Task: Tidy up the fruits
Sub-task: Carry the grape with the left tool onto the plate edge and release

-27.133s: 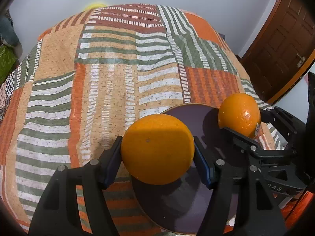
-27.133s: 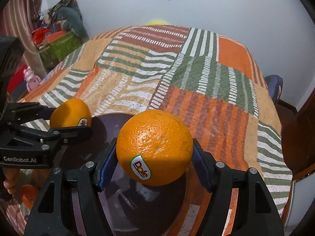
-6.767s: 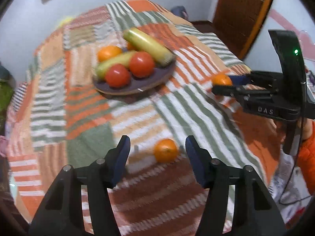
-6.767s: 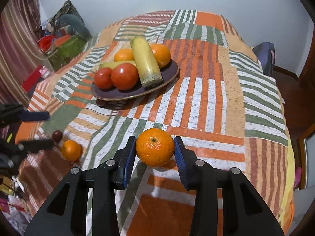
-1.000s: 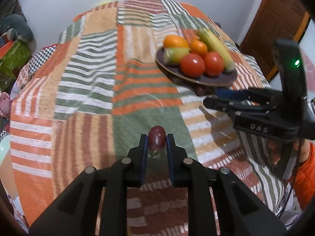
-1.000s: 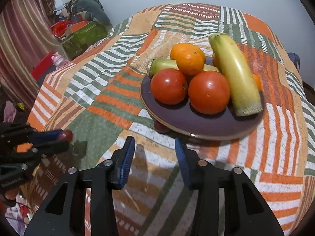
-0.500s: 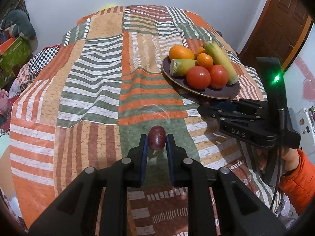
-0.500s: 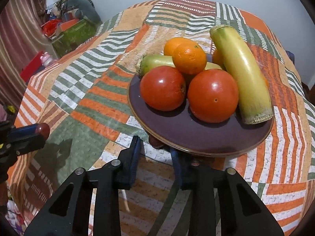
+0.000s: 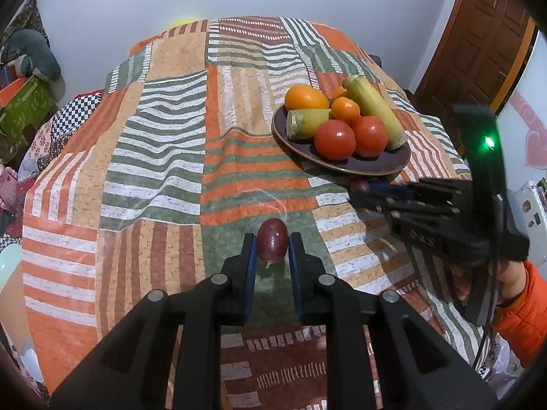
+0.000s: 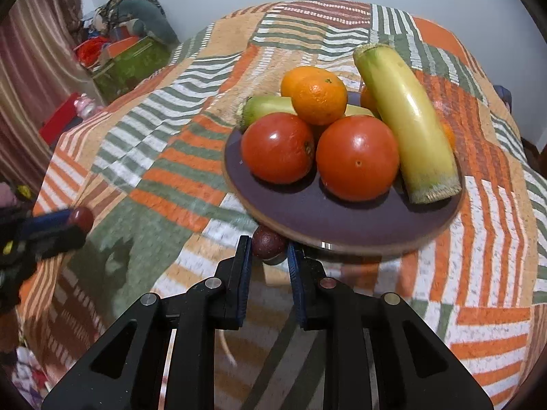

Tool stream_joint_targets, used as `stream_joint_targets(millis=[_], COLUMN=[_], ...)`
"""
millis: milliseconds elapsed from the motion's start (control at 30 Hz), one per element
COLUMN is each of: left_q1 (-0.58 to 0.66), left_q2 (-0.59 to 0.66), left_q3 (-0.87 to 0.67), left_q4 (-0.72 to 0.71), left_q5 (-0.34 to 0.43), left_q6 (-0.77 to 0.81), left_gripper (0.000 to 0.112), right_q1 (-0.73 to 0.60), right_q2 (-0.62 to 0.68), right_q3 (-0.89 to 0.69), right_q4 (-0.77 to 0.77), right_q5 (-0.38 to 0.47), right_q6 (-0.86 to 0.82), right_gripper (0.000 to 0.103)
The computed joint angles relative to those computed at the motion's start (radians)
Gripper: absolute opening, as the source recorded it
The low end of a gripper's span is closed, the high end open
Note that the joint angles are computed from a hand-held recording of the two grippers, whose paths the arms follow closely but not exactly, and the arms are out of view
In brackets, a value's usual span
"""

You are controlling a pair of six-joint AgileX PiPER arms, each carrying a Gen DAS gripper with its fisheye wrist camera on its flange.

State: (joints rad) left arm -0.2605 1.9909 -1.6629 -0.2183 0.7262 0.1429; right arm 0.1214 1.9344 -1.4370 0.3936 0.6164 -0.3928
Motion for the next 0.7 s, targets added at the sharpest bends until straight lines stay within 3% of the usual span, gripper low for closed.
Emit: stream_joint_targets(millis=[333,700], left_q1=[-0.031,-0.089], left_q2=[0.010,0.128], left_q3=[-0.072,-0.348], left_q4=[0.024,0.033], left_q5=[0.030,0.129], left_q6=[-0.036,-0.075], left_gripper=[0.018,0.018], right_q1=[-0.077,-0.135], right_q2=[-0.109,-0.173], right_q3=[0.099,0.102], right_q4=[0.155,0.178], right_q5=[0.017,-0.019], right_q6=[-0.157,-0.192], right_gripper=[0.019,0.019])
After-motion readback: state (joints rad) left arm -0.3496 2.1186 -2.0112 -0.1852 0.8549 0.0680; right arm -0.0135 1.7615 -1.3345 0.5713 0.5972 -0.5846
